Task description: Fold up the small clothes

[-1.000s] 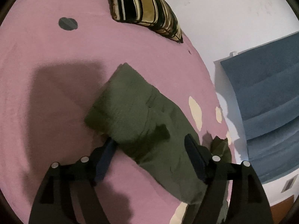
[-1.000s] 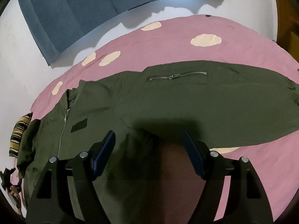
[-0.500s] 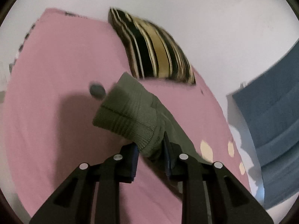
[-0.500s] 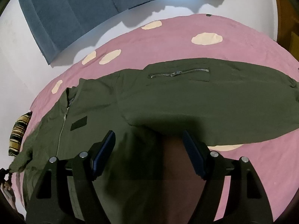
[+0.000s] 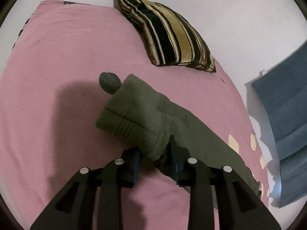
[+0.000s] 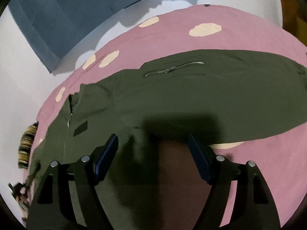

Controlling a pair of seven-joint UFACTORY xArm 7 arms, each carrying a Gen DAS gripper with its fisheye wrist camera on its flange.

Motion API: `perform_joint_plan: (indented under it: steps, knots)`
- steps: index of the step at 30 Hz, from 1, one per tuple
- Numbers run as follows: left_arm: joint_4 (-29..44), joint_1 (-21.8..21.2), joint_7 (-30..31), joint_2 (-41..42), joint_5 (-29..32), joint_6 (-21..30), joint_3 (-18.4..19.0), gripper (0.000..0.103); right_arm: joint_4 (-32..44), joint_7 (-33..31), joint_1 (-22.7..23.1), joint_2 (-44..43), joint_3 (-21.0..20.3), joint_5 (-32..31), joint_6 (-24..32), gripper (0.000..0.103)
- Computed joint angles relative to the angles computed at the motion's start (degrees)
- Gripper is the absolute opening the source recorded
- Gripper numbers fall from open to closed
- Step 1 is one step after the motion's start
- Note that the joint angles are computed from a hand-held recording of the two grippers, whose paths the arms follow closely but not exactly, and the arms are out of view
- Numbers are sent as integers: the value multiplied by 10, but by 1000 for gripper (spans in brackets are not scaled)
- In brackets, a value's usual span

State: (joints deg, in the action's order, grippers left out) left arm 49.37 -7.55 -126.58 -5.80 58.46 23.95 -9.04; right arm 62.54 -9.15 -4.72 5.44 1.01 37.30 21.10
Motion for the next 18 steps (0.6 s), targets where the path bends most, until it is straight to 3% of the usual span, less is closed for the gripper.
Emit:
perform_joint_plan:
  steps: [5, 9, 14, 18]
  knots:
    - [-38, 9, 9, -38, -3, -15, -8, 49, -15, -31, -23, -26, -16, 62, 10, 76]
    - [-62, 12, 38, -77, -40, 54, -28, 60, -34, -37, -38, -49, -41, 88, 1, 81]
    - [-82, 27, 44, -111, -63, 82, -47, 60, -56, -45, -64, -73, -77, 137, -9, 81]
    - [-27, 22, 72, -76, -60, 130, -70, 62, -70, -50, -87, -83, -104, 199, -18, 81]
